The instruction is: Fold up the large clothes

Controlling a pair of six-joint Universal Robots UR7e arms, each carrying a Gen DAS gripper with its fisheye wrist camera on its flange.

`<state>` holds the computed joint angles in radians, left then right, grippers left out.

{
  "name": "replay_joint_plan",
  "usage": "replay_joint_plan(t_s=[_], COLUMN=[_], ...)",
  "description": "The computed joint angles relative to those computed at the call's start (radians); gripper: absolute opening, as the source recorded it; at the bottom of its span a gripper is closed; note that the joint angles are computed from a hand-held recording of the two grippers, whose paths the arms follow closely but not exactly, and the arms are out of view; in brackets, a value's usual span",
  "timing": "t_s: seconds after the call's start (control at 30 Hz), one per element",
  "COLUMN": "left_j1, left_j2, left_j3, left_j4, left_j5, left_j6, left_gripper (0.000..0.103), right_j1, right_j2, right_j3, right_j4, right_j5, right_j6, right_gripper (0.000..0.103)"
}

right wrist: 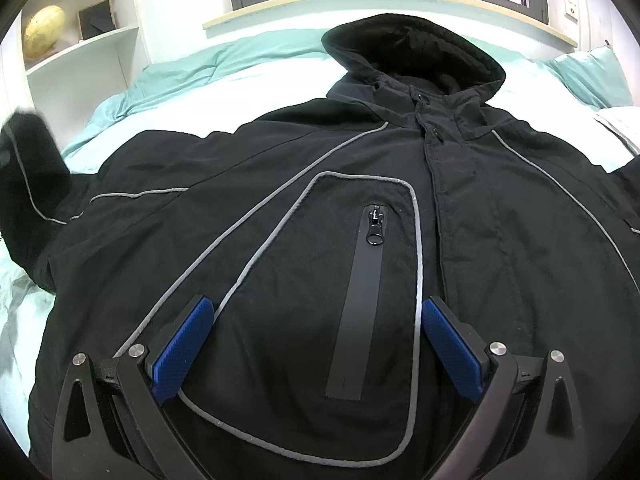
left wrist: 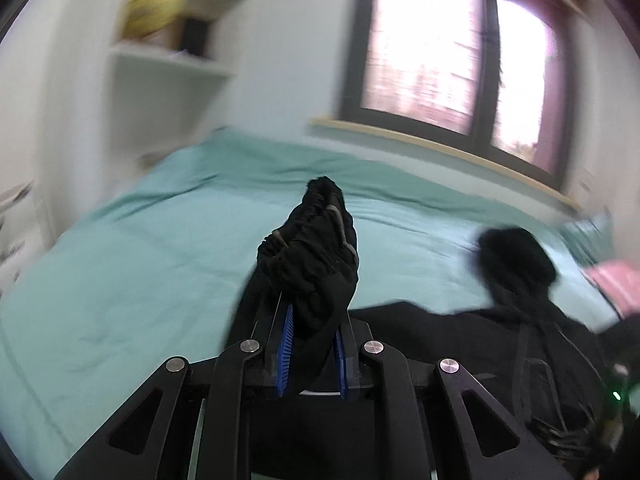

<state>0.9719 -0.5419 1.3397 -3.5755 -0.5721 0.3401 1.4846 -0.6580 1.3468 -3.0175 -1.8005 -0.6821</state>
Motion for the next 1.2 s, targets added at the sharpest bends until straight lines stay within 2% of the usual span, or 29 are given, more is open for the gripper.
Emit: replay_joint_plan(t_s=[0.1, 0.23, 0.3, 0.47, 0.53, 0.6, 0.67, 0.7, 0.8, 0.9, 0.93, 0.97, 1.03, 1.13, 1.2], left_j1=[-0.028, -0.026, -0.010, 0.052, 0.061, 0.061, 0.063, 0.058, 0.047, 0.042, 0.040, 0.031, 0.030, 0.027, 0.028], left_j2=[0.066, 0.129, 0.166, 0.195, 0.185, 0.166, 0.138, 0.132, 0.101, 0.066, 0.054, 0.042, 0.027, -0.004, -0.001], left_j3=[-0.084, -0.170, -0.219, -0.252, -0.228, -0.199, -0.162, -0.153, -0.083, -0.016, 0.004, 0.022, 0.050, 0.107, 0.114], left_j4=[0.181, 0.385, 0.541, 0.734, 0.715, 0.678, 0.649, 0.638, 0.540, 0.464, 0.450, 0.435, 0.404, 0.293, 0.222], left_j5=[-0.062, -0.114, -0.151, -0.209, -0.230, -0.257, -0.324, -0.346, -0.412, -0.439, -0.433, -0.396, -0.371, -0.325, -0.259], left_j6=[-0.032, -0.111, -0.153, -0.224, -0.225, -0.222, -0.223, -0.227, -0.219, -0.218, -0.220, -0.229, -0.225, -0.198, -0.174], left_gripper=[0.018, 0.017, 0.017, 0.019, 0.020, 0.025, 0.042, 0.045, 0.045, 0.046, 0.046, 0.046, 0.046, 0.046, 0.046], right_j1=[-0.003, -0.006, -0.006, -0.005, -0.005, -0.003, 0.000, 0.002, 0.013, 0.036, 0.050, 0.059, 0.085, 0.118, 0.134], right_j2=[-0.001, -0.003, -0.003, 0.000, 0.001, 0.004, 0.006, 0.005, -0.003, -0.031, -0.042, -0.045, -0.037, 0.012, 0.059], right_j3=[-0.001, 0.002, 0.001, -0.001, -0.003, -0.006, -0.008, -0.008, -0.012, 0.006, 0.007, 0.001, -0.050, -0.139, -0.207], right_j4=[0.005, 0.007, 0.007, 0.006, 0.007, 0.009, 0.011, 0.012, 0.041, 0.073, 0.102, 0.131, 0.256, 0.359, 0.409], right_j5=[0.009, 0.016, 0.016, 0.010, 0.006, -0.003, -0.015, -0.020, -0.049, -0.056, -0.044, -0.033, 0.000, -0.004, -0.014], right_j6=[0.004, 0.008, 0.008, 0.006, 0.006, 0.004, 0.002, 0.003, 0.017, 0.021, 0.033, 0.046, 0.093, 0.156, 0.189], right_gripper=[0.103, 0.103, 0.103, 0.103, 0.103, 0.103, 0.103, 0.103, 0.103, 0.103, 0.103, 0.103, 0.103, 0.103, 0.094])
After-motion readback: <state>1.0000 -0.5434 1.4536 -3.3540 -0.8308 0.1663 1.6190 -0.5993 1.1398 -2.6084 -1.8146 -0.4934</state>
